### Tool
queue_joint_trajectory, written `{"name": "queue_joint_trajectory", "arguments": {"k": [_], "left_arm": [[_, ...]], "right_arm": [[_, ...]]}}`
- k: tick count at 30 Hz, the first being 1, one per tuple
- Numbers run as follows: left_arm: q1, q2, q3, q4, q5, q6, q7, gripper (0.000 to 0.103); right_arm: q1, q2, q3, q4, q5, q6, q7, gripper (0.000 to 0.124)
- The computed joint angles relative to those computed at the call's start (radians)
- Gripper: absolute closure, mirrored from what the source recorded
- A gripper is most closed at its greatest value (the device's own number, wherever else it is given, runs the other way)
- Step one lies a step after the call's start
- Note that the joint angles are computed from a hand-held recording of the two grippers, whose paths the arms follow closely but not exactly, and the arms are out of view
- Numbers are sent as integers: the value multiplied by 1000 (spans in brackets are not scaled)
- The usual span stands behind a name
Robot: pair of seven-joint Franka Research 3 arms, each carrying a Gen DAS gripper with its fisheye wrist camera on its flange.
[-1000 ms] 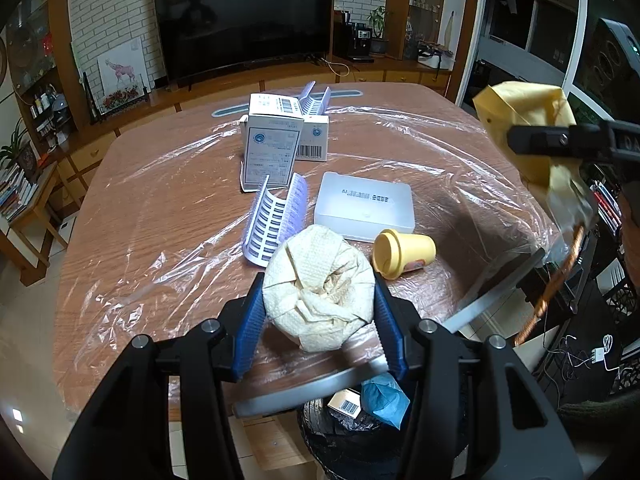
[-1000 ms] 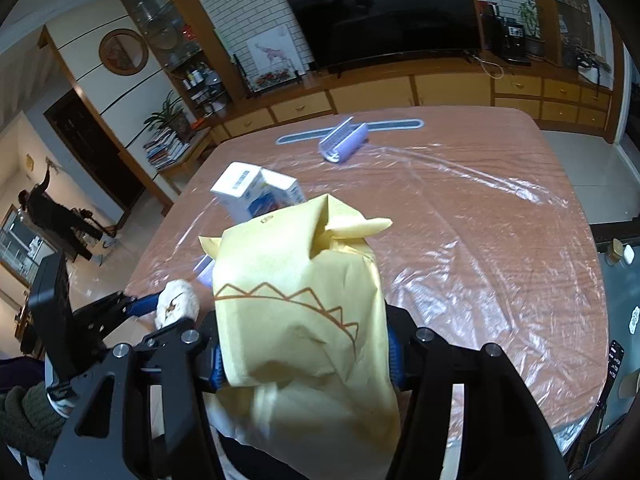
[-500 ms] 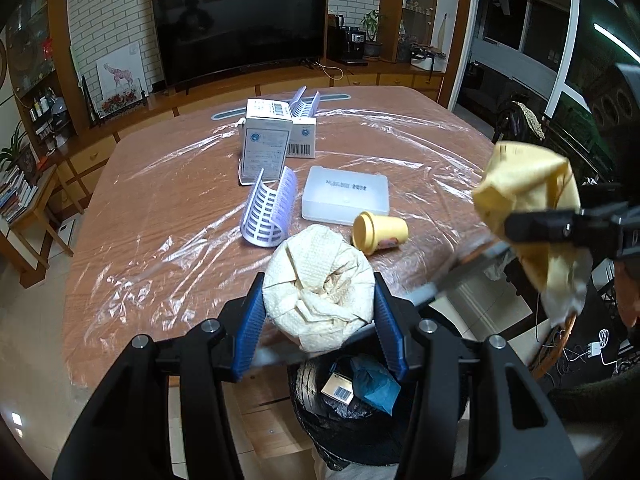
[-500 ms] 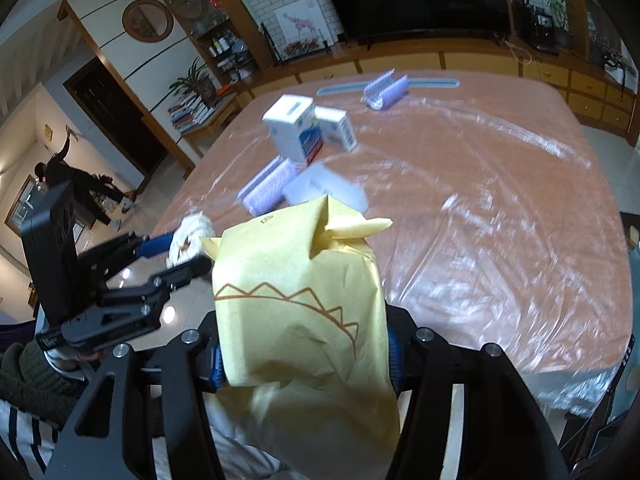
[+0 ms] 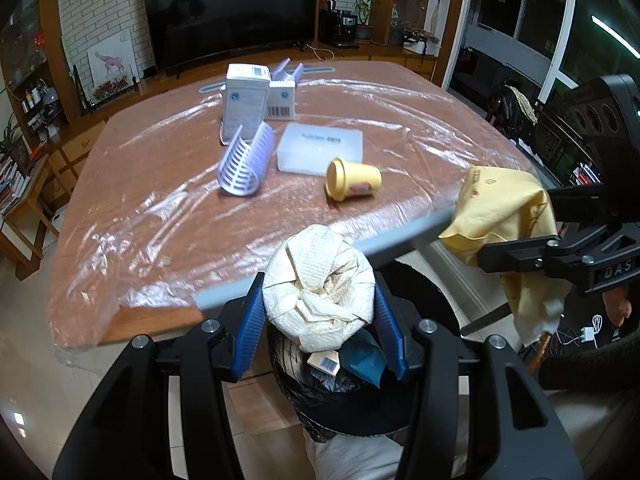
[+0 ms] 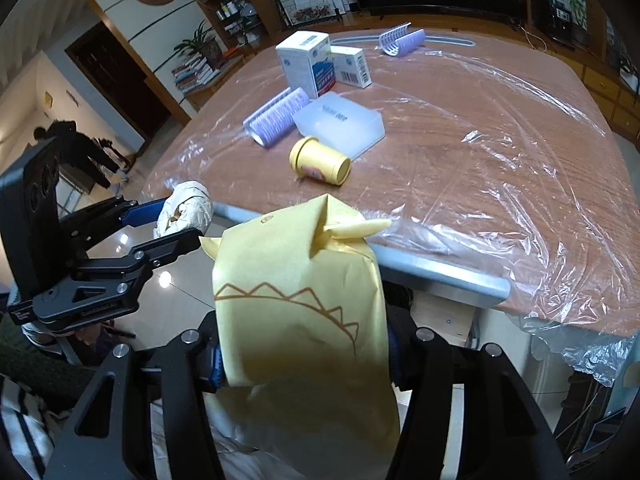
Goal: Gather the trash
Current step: 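Carry the white bundle with the left tool and yellow bag with the right tool over the bin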
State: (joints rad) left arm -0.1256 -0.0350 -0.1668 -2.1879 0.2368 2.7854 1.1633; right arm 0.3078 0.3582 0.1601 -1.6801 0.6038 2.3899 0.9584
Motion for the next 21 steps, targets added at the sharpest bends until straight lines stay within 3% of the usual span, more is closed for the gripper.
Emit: {"name": "queue_joint_trajectory", "arguments": {"k": [21], "left_arm": [[-20,23,-10,-33,-67,-60,74,51]], "right_arm": [[39,36,-13,-25,-125,-6,30,68]]}}
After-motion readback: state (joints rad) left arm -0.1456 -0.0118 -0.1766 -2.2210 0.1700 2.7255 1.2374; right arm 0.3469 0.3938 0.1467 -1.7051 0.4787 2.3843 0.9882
